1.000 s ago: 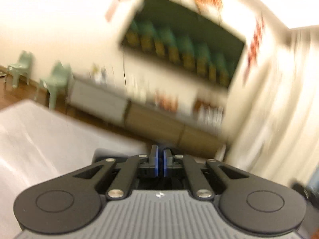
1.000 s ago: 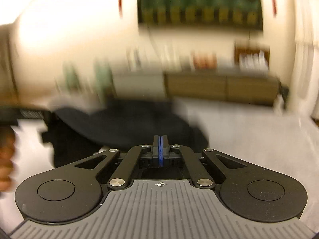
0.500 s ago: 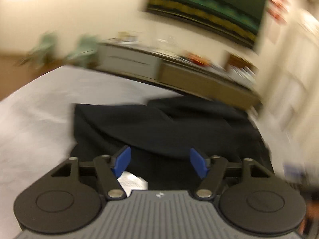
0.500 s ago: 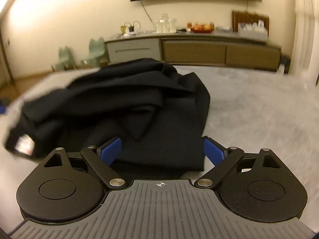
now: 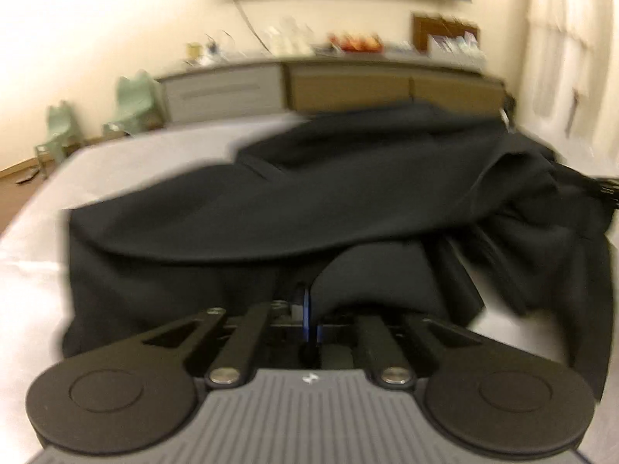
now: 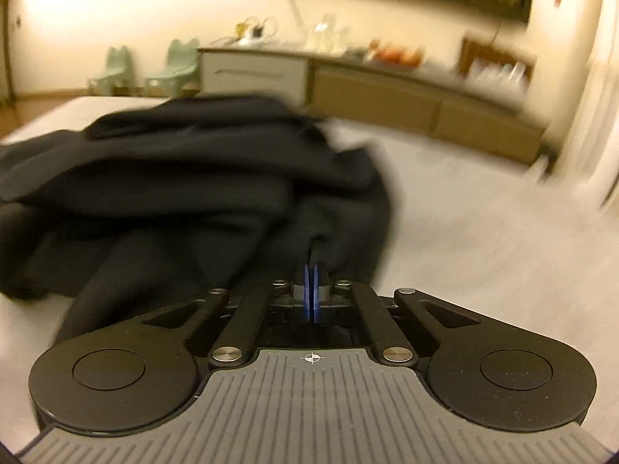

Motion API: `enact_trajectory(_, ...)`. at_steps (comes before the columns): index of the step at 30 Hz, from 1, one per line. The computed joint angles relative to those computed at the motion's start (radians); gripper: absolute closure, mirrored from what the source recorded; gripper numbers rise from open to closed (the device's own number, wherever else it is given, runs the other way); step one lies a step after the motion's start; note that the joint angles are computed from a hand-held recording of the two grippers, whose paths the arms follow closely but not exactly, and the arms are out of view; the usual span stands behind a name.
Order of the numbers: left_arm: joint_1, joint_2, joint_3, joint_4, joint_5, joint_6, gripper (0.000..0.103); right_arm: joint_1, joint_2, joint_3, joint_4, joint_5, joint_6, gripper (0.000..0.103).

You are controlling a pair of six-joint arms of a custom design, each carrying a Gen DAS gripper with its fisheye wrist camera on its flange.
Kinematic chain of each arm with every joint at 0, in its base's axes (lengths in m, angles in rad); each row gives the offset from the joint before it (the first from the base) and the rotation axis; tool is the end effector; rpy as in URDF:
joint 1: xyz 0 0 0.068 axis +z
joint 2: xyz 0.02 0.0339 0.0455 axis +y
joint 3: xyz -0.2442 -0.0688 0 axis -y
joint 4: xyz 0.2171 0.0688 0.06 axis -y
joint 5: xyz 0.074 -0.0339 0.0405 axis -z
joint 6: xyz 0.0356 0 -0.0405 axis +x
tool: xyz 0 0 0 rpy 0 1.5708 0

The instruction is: Fold clothes

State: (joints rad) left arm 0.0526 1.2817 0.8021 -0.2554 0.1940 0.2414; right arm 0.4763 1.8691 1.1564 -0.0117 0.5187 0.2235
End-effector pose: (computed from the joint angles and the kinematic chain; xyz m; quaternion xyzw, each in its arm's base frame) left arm 0.2515 0.0064 0.2276 0.1249 0.9019 -0.0284 0.4125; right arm 0.3403 0.1557 0.1808 -0.0066 0.8875 -0.0836 0.4530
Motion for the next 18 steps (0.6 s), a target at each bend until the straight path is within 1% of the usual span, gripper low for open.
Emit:
enact_trajectory(3, 0.249, -0.072, 0.033, -0.126, 0.159, 0.084, 0.099, -0.108, -0.178, -0.097, -0.051, 0.077, -0.069, 0.103)
enact_trajectory(5, 0.422, -0.098, 0.024, -0.180, 0.204, 0.175, 0.099, -0.186, -0.287, -0.162, -0.087, 0.122, -0.107, 0.103)
enact_trajectory(6, 0.492, -0.108, 0.012, -0.194, 0.212, 0.217, 0.099, -0.219, -0.327, -0.186, -0.108, 0.148, -0.120, 0.103)
enact_trajectory(7, 0.551, -0.111, 0.016, -0.223, 0.249, 0.263, 0.098, -0.244, -0.358, -0.213, -0.121, 0.163, -0.120, 0.103)
enact_trajectory(8, 0.612, -0.110, 0.022, -0.253, 0.287, 0.311, 0.094, -0.269, -0.386, -0.240, -0.133, 0.176, -0.120, 0.102)
enact_trajectory(9, 0.672, -0.104, 0.032, -0.284, 0.323, 0.362, 0.086, -0.292, -0.402, -0.257, -0.148, 0.178, -0.088, 0.098)
enact_trajectory(10, 0.733, -0.095, 0.044, -0.317, 0.358, 0.416, 0.082, -0.305, -0.415, -0.263, -0.171, 0.171, -0.049, 0.090)
enact_trajectory(11, 0.754, -0.113, 0.043, -0.321, 0.382, 0.431, 0.075, -0.316, -0.427, -0.267, -0.196, 0.163, -0.009, 0.085)
enact_trajectory(12, 0.775, -0.132, 0.043, -0.325, 0.406, 0.446, 0.066, -0.311, -0.446, -0.276, -0.192, 0.163, 0.016, 0.079)
enact_trajectory(13, 0.790, -0.152, 0.035, -0.308, 0.431, 0.463, 0.061, -0.290, -0.468, -0.289, -0.166, 0.158, 0.028, 0.067)
enact_trajectory(14, 0.809, -0.165, 0.035, -0.300, 0.457, 0.488, 0.052, -0.266, -0.488, -0.302, -0.136, 0.154, 0.039, 0.049)
enact_trajectory(15, 0.788, -0.192, 0.021, -0.268, 0.453, 0.471, 0.046, -0.231, -0.514, -0.326, -0.080, 0.126, 0.024, 0.032)
enact_trajectory(17, 0.783, -0.225, -0.004, -0.237, 0.466, 0.478, 0.041, -0.160, -0.534, -0.353, -0.027, 0.043, -0.019, 0.017)
enact_trajectory(18, 0.775, -0.242, -0.020, -0.230, 0.468, 0.483, 0.039, -0.126, -0.538, -0.363, -0.003, 0.000, -0.040, 0.016)
